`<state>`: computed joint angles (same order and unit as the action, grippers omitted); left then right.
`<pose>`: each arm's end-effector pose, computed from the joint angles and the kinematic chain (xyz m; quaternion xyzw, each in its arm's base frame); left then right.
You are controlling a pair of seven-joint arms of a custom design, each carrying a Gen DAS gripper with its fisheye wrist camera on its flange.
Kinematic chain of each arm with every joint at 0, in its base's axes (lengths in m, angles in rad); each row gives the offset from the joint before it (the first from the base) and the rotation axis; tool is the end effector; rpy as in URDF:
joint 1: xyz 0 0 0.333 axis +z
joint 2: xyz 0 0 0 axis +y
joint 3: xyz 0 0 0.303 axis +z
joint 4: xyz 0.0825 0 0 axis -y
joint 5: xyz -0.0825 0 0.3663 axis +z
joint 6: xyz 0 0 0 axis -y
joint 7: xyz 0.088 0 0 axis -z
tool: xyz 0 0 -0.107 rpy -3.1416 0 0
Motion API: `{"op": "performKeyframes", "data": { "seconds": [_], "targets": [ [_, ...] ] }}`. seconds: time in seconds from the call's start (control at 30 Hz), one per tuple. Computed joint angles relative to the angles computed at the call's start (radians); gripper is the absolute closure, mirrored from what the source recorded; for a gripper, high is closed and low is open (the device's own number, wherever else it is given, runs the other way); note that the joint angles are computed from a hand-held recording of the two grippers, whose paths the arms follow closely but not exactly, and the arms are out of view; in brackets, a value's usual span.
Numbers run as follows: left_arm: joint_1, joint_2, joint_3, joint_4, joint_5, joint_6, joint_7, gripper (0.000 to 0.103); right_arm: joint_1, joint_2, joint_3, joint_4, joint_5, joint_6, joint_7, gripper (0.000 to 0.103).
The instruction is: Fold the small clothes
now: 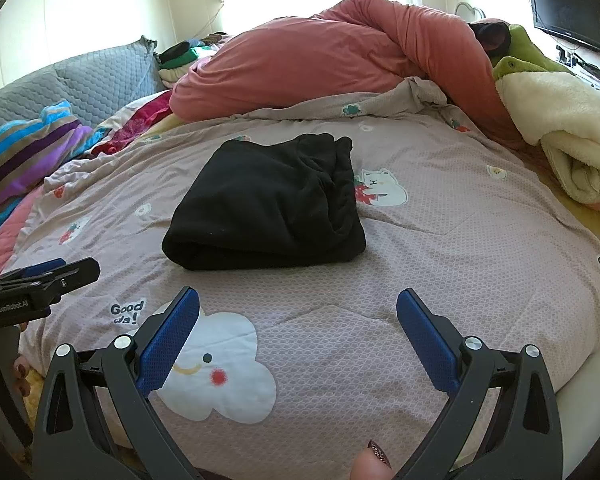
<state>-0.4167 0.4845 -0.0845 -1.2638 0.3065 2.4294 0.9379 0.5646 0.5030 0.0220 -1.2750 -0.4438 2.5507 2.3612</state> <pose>0.6434 -0.3335 0.5525 -0.6600 0.6640 -0.2986 0.1850 0.6081 0.4060 0.5477 -0.6643 0.6257 -0.2129 0.3491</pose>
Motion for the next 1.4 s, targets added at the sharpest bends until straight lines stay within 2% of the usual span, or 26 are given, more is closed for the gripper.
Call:
{"op": "performKeyframes", "data": {
  "seconds": [1.17,1.27,1.4],
  "targets": [
    [0.0,-0.017,0.001,-0.019,0.029,-0.015,-0.008,0.009,0.009,0.0,-0.004,0.016,-0.016,-0.027,0.009,0.005],
    [-0.003,-0.023,0.004,-0.026,0.041,-0.017,-0.007,0.009,0.014,-0.006,-0.012,0.009,-0.025,-0.035,0.03,0.005],
    [-0.02,-0.016,0.023,0.005,0.079,-0.097,-0.045,0.009,0.038,-0.036,-0.055,-0.027,-0.092,-0.082,0.152,0.005]
  ]
}}
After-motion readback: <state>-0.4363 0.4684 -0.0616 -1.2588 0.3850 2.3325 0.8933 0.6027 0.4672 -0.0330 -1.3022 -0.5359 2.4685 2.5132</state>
